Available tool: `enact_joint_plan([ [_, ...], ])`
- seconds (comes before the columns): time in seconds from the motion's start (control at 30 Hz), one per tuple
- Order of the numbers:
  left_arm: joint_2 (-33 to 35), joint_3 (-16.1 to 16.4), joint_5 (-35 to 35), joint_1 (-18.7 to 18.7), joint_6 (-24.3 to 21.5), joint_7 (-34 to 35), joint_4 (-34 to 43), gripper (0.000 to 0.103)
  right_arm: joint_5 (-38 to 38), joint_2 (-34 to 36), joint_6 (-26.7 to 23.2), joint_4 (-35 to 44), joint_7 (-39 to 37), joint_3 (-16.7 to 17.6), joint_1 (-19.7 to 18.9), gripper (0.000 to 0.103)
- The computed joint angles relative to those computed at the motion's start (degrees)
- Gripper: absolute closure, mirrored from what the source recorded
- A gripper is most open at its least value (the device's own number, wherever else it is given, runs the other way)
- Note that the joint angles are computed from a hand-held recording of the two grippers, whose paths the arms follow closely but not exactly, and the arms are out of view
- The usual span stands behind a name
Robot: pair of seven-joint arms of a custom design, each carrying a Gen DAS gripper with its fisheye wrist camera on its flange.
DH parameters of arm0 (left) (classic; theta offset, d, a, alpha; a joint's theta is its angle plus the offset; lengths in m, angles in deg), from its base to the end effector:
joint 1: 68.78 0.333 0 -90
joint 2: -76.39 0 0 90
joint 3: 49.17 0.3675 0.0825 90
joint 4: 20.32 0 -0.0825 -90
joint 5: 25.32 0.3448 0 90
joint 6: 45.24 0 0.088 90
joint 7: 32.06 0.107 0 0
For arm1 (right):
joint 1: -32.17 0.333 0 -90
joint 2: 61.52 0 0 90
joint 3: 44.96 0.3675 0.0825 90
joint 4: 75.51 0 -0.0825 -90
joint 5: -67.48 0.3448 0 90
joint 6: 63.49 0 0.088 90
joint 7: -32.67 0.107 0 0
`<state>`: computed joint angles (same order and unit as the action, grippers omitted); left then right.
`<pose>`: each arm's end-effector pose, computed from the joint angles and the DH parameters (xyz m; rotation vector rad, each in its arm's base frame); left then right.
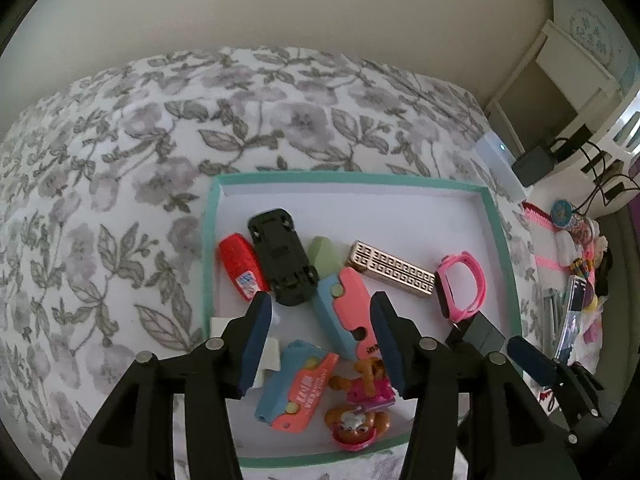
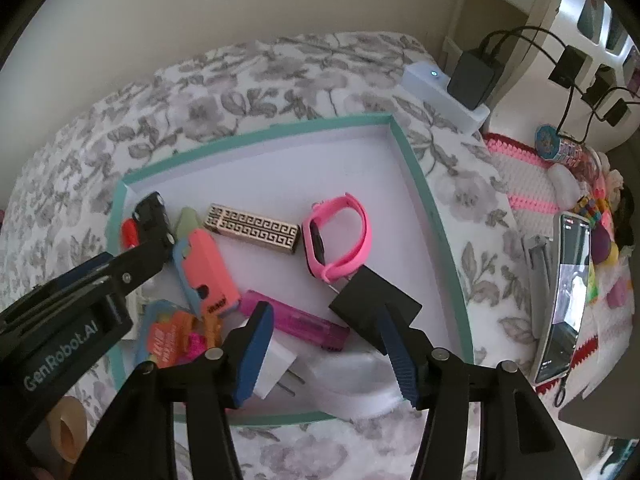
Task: Organize rigid objects
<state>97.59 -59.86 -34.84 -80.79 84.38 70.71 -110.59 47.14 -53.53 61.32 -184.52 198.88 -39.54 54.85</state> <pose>0.6308 -0.2455 0.5263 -1.5374 2.6224 -0.5837 0.5192 0.2592 0.5106 -1.2976 2.6415 -0.4041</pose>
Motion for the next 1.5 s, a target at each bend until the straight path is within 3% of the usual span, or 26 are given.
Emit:
enact_joint_plan([
  [0.23,0.35,2.06,4.8,-0.98,1.85,-4.09,0.51,0.038,-0.5,-0.01,-0.45,0.17,0.63,-0.06,0.04,0.041],
  [0.27,0.46,2.35,5.75,-1.13,2.04,-4.8,0.55,0.033,-0.45,0.1,-0.55,0.21,0.65,-0.04,0.05,0.039],
  [0.33,0.7,2.6,6.85,-1.08,2.36,-5.72,0.69,0.032,-0.65,0.22,-1.01,0.3,0.82,-0.07,0.13,0.03],
  [0.43,0.99,3.01,8.64,-1.18,2.85,-6.97,0.82,0.031,-0.9,0.21,-0.89,0.15,0.87,-0.12,0.1,0.025],
  [0.47,1.0,3.17,9.33,-1.26,3.1,-7.39,0.68,0.026,-1.0,0.2,-0.84,0.1,0.94,-0.14,0.1,0.024],
  [0.5,1.11,3.38,10.06,-1.34,3.43,-7.88,0.56,0.018,-1.19,0.24,-0.92,0.11,1.05,-0.15,0.13,0.019],
  [0.63,1.57,3.57,11.21,-1.22,3.75,-9.23,0.63,0.015,-2.01,0.53,-1.79,0.42,1.18,-0.16,0.3,0.001],
  [0.87,1.86,4.62,14.3,-1.52,5.78,-12.03,-0.1,0.003,-3.26,0.79,-1.75,0.56,1.16,-0.17,0.51,0.0],
  [1.17,2.23,3.51,10.56,0.56,4.45,-11.03,0.87,0.002,-3.68,1.54,-0.65,0.79,0.5,-0.15,0.84,0.0],
  [1.5,-2.45,4.18,11.85,1.24,10.57,-10.45,-5.37,0.002,-4.97,1.42,-1.43,1.51,2.51,0.09,1.97,0.0],
])
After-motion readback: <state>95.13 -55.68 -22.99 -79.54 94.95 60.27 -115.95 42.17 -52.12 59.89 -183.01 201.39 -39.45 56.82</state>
